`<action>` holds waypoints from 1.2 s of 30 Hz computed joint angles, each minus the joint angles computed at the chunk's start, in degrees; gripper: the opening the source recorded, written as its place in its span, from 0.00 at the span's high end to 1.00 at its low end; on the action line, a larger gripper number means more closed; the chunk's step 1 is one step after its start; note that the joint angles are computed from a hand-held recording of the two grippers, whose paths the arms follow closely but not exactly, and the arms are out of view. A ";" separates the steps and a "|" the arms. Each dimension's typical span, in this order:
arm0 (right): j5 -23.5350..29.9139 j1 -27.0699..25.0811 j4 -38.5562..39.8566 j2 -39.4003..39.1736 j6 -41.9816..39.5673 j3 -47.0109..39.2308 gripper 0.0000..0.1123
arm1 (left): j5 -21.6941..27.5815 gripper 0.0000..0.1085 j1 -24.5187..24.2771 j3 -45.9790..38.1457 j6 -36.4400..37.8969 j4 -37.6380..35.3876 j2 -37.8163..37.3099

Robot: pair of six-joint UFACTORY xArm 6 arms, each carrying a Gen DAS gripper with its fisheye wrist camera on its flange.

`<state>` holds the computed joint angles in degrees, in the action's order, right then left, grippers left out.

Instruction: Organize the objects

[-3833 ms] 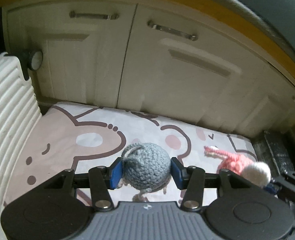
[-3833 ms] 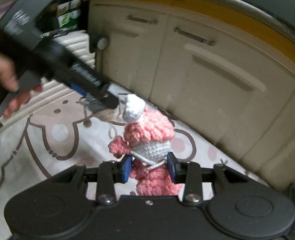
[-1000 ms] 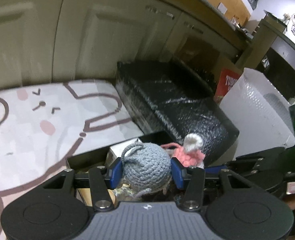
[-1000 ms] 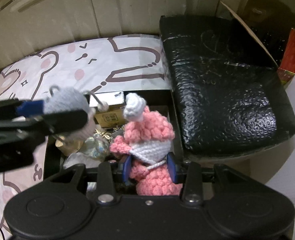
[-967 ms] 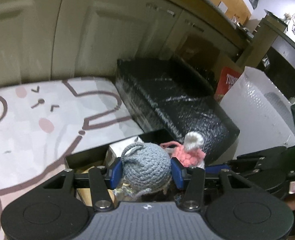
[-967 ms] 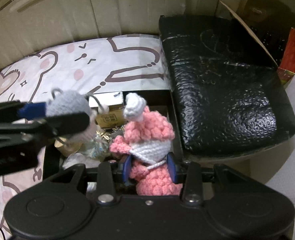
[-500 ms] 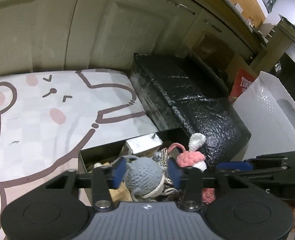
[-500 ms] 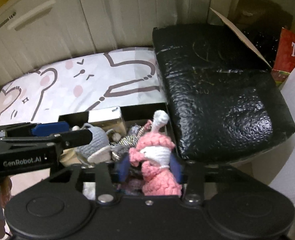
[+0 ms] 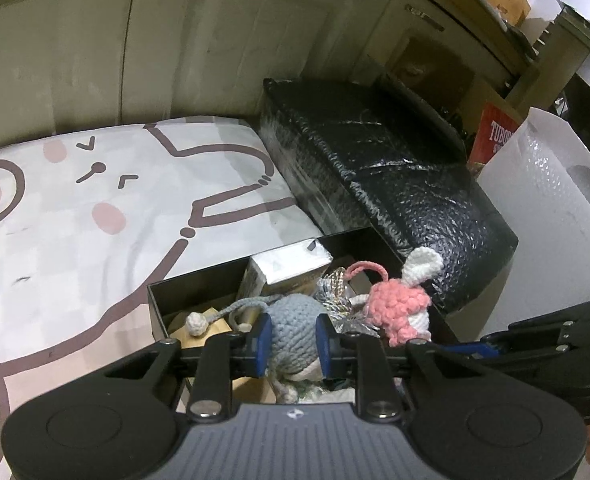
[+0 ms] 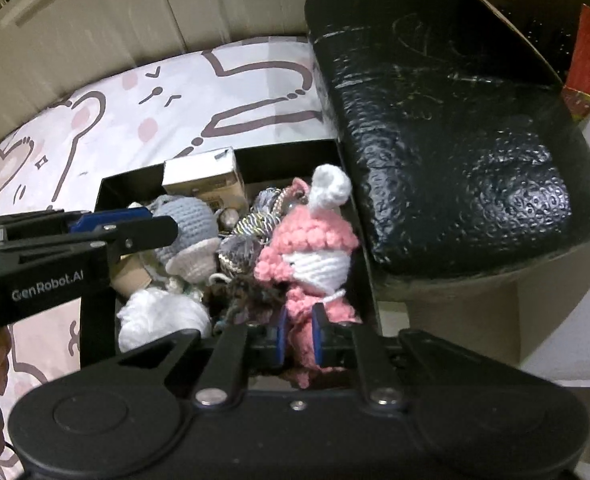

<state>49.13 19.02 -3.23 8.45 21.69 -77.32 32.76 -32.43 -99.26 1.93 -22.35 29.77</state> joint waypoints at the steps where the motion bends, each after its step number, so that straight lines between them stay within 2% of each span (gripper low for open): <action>1: 0.15 0.06 -0.12 0.02 -0.04 -0.13 0.88 | 0.11 0.77 0.05 0.01 -0.33 -0.07 -0.13; 6: -2.34 -0.13 0.54 -1.86 0.68 0.94 0.87 | 0.11 0.72 0.18 0.71 -2.43 1.28 -1.65; 11: -3.71 0.55 -1.38 -3.93 2.43 1.43 0.78 | 1.62 0.64 0.43 2.56 -6.23 5.69 -4.86; 15: -3.01 1.31 -3.48 -6.03 3.65 1.87 0.76 | 2.13 0.56 0.79 5.37 -8.46 8.79 -8.46; 19: -2.92 2.15 -5.82 -7.74 6.89 2.24 0.68 | 2.36 0.46 0.97 8.58 -10.54 12.19 -12.45; 25: -3.49 3.82 -8.47 -10.65 11.13 3.65 0.53 | 2.21 0.27 1.15 14.34 -13.38 17.26 -19.09; 29: -3.46 5.37 -10.09 -13.00 13.69 5.19 0.39 | 2.61 0.14 1.28 17.91 -15.74 21.03 -23.48; 32: -3.78 6.38 -10.76 -15.39 15.88 6.91 0.32 | 3.83 0.09 1.34 20.07 -17.10 23.20 -26.64; 36: -2.91 8.17 -13.58 -18.05 18.90 8.30 0.26 | 3.68 0.08 1.22 23.41 -17.78 23.98 -31.00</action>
<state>46.22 27.20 -16.81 -9.61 40.60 -69.02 36.43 -31.21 -75.85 -15.86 1.64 -1.23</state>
